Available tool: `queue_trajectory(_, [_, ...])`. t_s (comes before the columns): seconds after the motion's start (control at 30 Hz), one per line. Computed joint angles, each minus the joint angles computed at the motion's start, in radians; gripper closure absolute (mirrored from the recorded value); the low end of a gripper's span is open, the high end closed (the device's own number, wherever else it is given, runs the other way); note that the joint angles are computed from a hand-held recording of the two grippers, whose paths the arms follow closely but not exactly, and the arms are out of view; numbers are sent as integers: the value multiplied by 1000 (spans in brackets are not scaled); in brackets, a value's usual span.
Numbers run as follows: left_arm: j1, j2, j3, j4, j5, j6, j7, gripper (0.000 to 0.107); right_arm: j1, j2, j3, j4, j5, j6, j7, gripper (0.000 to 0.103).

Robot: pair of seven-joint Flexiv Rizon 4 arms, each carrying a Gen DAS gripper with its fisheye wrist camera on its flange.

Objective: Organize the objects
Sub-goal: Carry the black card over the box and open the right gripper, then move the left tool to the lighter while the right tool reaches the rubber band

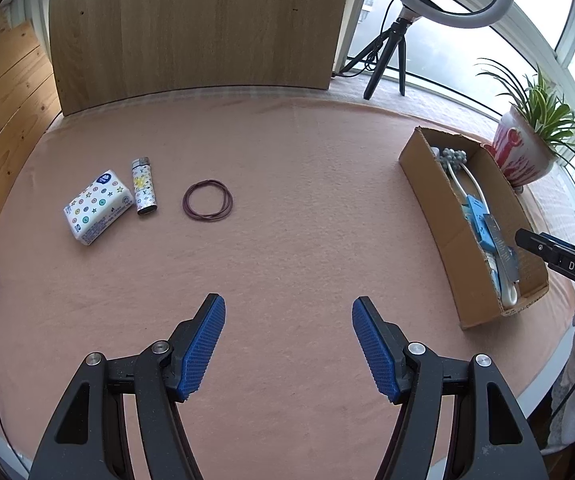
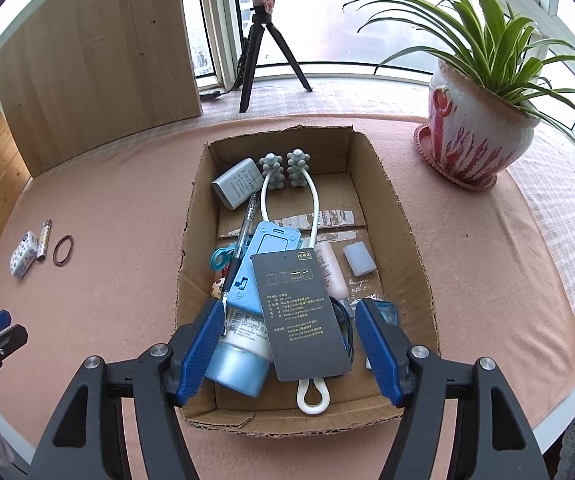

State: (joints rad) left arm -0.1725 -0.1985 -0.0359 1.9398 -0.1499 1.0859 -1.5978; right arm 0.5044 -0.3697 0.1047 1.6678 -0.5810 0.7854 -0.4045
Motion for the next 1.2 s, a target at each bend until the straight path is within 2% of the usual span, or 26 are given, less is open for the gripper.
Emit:
queue_trajectory(0.3, [15,19,2,24,-25,6,33,37,31,-15,2,-40,-21,-25,9,39])
queue_trajectory(0.67, [54,50,17,71,-70,11,94,37,109,-80,-5,-160,-63,-55,-17,39])
queue_trajectory(1.0, [106,60,41,108,-113,25,159,37,164,-176,-16,-306,-26,-81,-76,38])
queue_trajectory(1.2, [157,50,69,105,-117,35,184,37,177,-240,-19,-394,33,-54,-114,38])
